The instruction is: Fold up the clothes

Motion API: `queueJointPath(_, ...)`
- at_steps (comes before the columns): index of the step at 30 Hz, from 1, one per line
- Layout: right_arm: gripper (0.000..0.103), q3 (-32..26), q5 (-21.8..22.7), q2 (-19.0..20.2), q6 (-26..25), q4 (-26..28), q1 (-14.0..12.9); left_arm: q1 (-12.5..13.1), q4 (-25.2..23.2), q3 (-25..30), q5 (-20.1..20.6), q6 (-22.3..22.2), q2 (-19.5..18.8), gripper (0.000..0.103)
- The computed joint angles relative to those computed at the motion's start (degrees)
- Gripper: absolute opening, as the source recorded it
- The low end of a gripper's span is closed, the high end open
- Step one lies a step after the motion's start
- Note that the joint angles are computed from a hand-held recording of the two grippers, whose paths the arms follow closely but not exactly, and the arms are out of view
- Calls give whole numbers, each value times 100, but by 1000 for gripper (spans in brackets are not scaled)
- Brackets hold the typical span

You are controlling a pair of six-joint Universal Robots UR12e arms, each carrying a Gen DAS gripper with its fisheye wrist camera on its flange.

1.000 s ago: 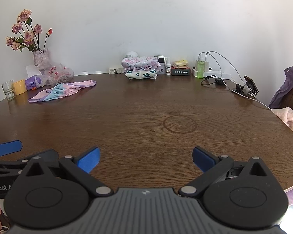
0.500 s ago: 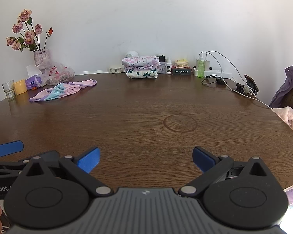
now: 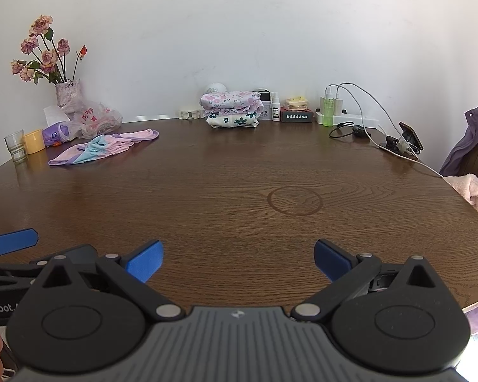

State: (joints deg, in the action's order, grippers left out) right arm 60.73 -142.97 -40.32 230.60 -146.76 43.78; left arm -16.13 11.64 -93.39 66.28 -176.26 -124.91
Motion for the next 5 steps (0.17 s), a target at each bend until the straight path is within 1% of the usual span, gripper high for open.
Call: queueJointPath(5,103,-6,12,3,6,9,2,3,44,-6,25,-31,-3,103)
